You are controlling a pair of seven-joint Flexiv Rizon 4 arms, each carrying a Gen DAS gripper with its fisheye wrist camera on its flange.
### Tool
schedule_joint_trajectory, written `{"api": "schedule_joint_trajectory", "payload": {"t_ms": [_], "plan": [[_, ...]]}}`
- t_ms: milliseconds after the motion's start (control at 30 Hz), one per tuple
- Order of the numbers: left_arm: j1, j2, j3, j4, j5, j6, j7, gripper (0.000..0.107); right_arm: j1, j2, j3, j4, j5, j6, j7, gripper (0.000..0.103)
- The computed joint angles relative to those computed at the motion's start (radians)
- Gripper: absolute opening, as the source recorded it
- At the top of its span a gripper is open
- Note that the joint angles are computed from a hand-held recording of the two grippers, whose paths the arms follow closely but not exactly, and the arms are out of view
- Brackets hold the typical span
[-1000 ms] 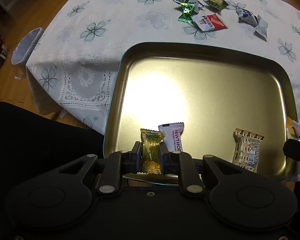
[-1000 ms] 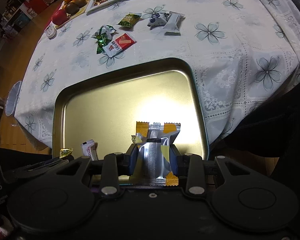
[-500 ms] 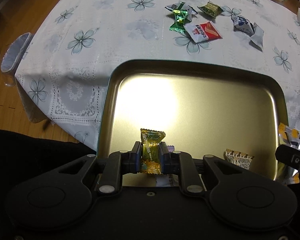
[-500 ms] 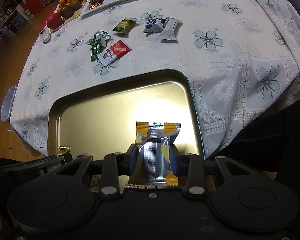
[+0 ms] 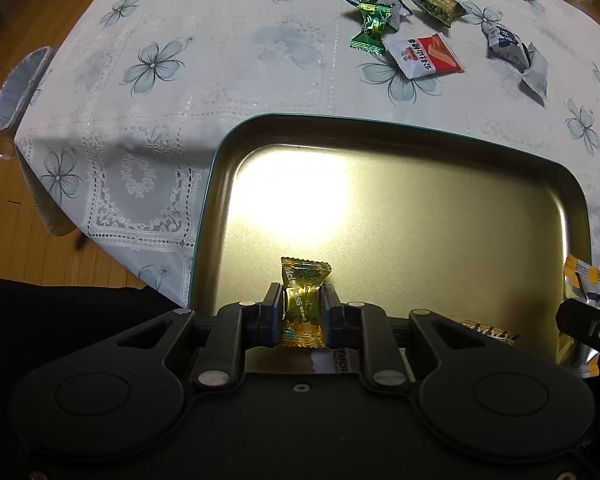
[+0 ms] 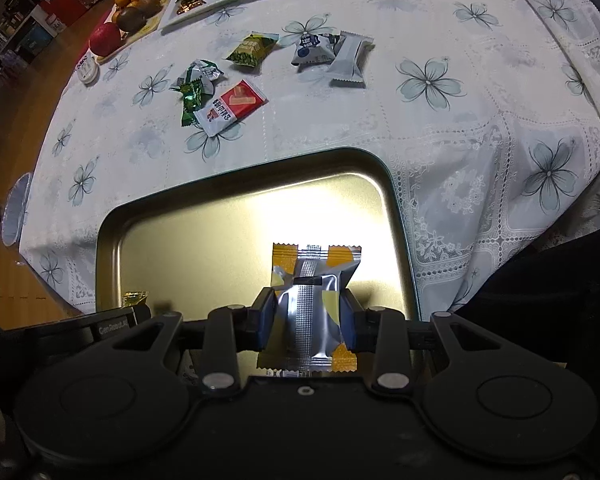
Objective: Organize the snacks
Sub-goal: 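Open both tools to drop the gold candy and silver-yellow packet onto the tray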
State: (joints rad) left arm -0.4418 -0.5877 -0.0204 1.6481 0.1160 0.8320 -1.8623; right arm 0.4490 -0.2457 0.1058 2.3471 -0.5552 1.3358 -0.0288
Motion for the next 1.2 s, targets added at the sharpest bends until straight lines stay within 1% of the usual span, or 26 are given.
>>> {"api": "schedule_joint_trajectory", "payload": {"t_ms": [100, 267, 433, 467, 500, 567, 700, 767, 1000, 1100, 1200], "plan": [[0.013, -0.002, -0.014, 0.006, -0.025, -0.003, 0.016, 0.031, -0.004, -0.011, 0.009, -0.003, 0.022, 0.002, -0.011, 0.036], [0.015, 0.0, -0.017, 0.012, -0.037, -0.006, 0.025, 0.031, -0.002, -0.02, 0.017, -0.008, 0.057, 0.002, -0.033, 0.036], [0.014, 0.004, -0.022, 0.022, -0.045, -0.005, 0.038, 0.031, 0.01, -0.019, 0.005, -0.005, 0.054, 0.012, -0.029, 0.037], [0.014, 0.006, -0.022, 0.025, -0.046, -0.005, 0.04, 0.031, 0.012, -0.018, -0.002, -0.001, 0.043, 0.023, -0.028, 0.039], [0.012, 0.006, -0.022, 0.025, -0.046, -0.006, 0.04, 0.031, 0.016, -0.015, -0.007, 0.0, 0.036, 0.02, -0.023, 0.039], [0.009, 0.007, -0.021, 0.025, -0.044, -0.01, 0.04, 0.031, 0.014, -0.012, -0.004, -0.001, 0.035, 0.014, -0.028, 0.058], [0.006, 0.012, -0.021, 0.029, -0.043, -0.012, 0.04, 0.031, 0.007, -0.01, 0.001, -0.001, 0.029, 0.01, -0.044, 0.06], [0.004, 0.013, -0.02, 0.029, -0.04, -0.012, 0.035, 0.031, 0.005, -0.009, 0.008, -0.004, 0.038, -0.006, -0.052, 0.066], [0.001, 0.017, -0.018, 0.025, -0.03, -0.018, 0.034, 0.031, -0.01, -0.012, 0.034, -0.017, 0.079, -0.026, -0.122, 0.066], [0.002, 0.02, -0.018, 0.026, -0.028, -0.012, 0.034, 0.031, -0.02, -0.016, 0.052, -0.033, 0.117, -0.052, -0.171, 0.066], [-0.001, 0.021, -0.015, 0.023, -0.02, -0.006, 0.031, 0.031, -0.018, -0.016, 0.045, -0.037, 0.114, -0.059, -0.201, 0.066]]}}
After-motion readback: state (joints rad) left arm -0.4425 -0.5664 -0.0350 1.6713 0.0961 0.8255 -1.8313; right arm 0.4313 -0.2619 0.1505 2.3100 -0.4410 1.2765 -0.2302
